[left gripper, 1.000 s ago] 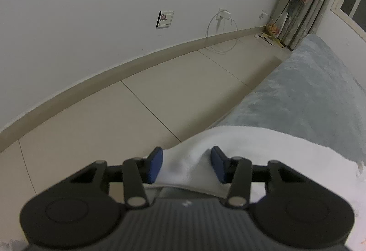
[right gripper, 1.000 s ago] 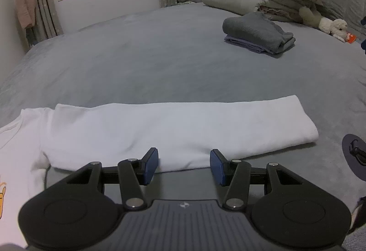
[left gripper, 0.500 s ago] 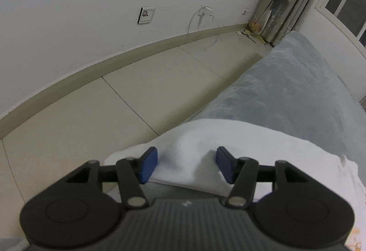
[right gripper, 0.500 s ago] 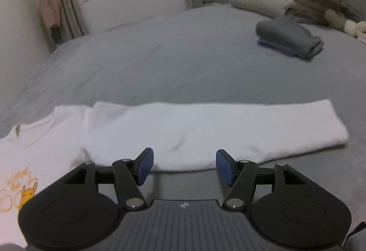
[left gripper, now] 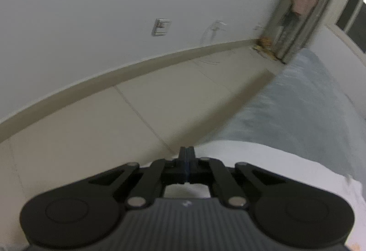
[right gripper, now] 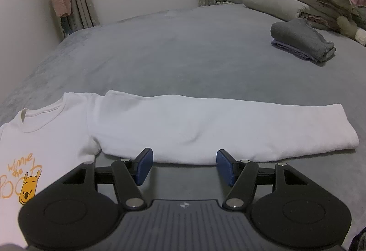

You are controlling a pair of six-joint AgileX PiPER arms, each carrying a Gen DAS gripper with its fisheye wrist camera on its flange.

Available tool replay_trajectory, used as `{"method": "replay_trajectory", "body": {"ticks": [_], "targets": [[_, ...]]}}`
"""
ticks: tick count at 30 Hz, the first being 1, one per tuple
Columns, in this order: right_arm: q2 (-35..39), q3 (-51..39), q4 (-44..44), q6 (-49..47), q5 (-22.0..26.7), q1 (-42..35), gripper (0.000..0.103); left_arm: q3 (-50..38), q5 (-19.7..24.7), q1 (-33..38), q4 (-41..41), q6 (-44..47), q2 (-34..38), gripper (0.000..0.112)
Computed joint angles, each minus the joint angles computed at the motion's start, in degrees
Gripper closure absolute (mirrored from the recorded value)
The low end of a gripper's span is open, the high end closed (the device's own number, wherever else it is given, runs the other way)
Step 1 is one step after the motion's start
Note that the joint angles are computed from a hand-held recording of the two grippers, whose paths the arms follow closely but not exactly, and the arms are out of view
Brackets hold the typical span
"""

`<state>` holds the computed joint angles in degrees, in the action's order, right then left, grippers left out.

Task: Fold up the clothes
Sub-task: 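Smooth the folded sleeve flat with both grippers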

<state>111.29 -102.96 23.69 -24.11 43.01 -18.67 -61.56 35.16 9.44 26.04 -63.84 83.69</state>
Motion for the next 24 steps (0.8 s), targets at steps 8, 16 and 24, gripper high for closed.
{"method": "replay_trajectory", "body": {"ticks": [8,16,24], "targets": [[-0.45,0.07,2.47,-4.25,1.46,0.74,0.040,2.93,-6.91,8.33,-26.82,20.31,-0.83,0.092],[-1.25,0.77,6.40,-9.16,3.04,1.44,0.035,7.50,-10.56,15.11,-47.54,34.07,-1.07,0.062],[-0.63,0.52,4.66,-7.53,4.27,2.07,0.034,8.20,-12.31,15.48,-53.00,38.29,1.86,0.063]]}}
